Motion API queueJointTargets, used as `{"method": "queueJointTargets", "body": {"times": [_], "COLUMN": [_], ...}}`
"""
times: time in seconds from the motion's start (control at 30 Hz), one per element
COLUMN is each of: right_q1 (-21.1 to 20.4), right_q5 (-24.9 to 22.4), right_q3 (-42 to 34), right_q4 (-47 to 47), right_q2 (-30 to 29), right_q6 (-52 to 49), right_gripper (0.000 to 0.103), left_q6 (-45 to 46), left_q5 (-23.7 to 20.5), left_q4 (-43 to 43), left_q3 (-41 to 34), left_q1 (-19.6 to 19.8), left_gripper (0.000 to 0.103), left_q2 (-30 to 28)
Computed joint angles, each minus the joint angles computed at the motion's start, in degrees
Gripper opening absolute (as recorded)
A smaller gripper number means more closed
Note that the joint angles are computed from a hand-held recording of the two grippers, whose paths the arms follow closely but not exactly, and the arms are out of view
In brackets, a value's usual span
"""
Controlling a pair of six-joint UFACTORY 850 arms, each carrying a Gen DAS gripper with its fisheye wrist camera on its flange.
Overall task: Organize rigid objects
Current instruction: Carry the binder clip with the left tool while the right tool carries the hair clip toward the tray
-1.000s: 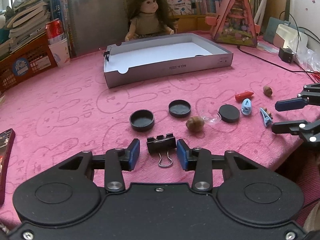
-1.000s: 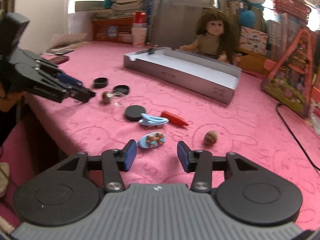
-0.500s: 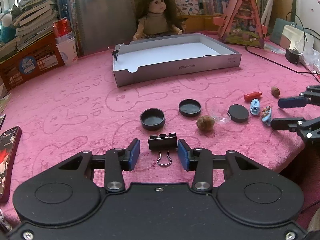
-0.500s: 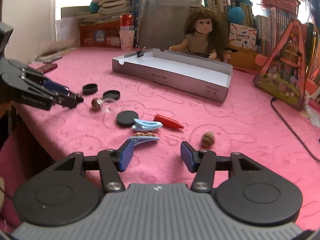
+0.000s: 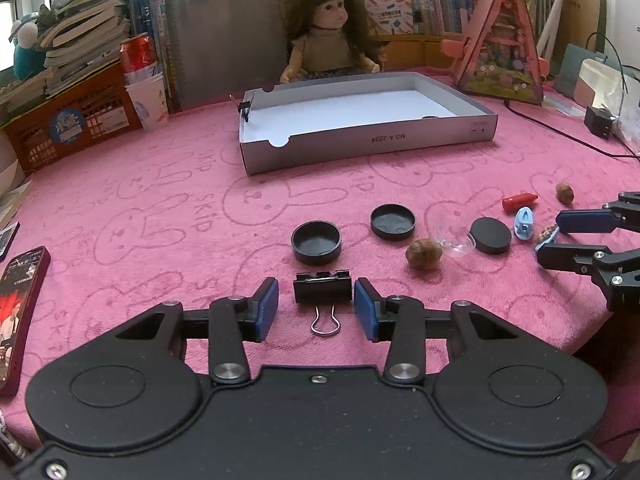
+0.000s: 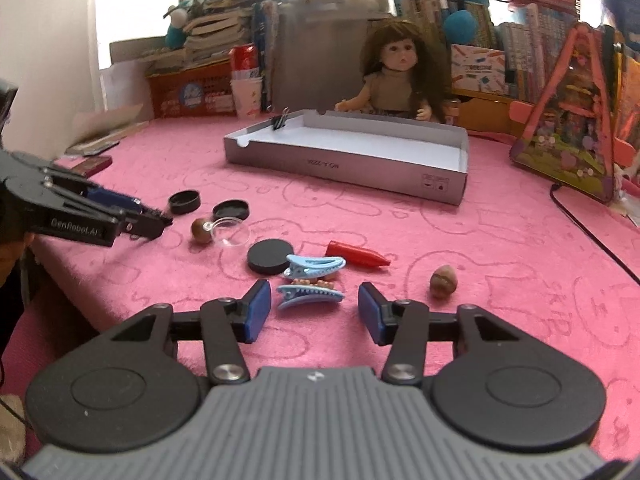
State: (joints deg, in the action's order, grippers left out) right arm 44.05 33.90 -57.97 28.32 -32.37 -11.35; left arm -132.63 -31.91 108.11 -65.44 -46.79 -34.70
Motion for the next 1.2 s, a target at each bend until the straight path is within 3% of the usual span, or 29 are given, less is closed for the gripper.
{"method": "queueJointTargets", "body": {"times": [0.17, 0.27, 0.37, 1.03, 1.2], "right_q1": [0.5, 0.7, 0.8, 0.4, 0.2], "right_q5": [1.9, 1.8, 1.6, 3.3, 2.2], "right_q3": [0.0, -0.4, -0.4, -3.0, -4.3], "right_q4": [1.2, 1.2, 0.5, 9.5, 12.2], "right_q2": [-0.5, -0.8, -0.8, -0.9, -1.3], "right_q6": [-0.1, -0.2, 0.0, -4.3, -5.4], "right_gripper": [0.061, 0.043, 0.043, 0.043, 0.043], "left_q6": [0.9, 0.2, -2.9, -4.4, -7.6], "left_q5": [-1.5, -1.7, -0.1, -1.6, 1.3], "left_q4": [-1.8, -1.4, 0.9, 1.4, 3.0], "left_q3": [-0.9, -1.0, -0.6, -4.0, -4.5], "left_q1": [-0.5, -0.6, -0.2, 0.2, 1.7], "left_gripper": [0.044, 0.042, 0.029, 0.029, 0.029], "left_q2": [-0.8, -1.0, -0.6, -1.2, -0.7]}}
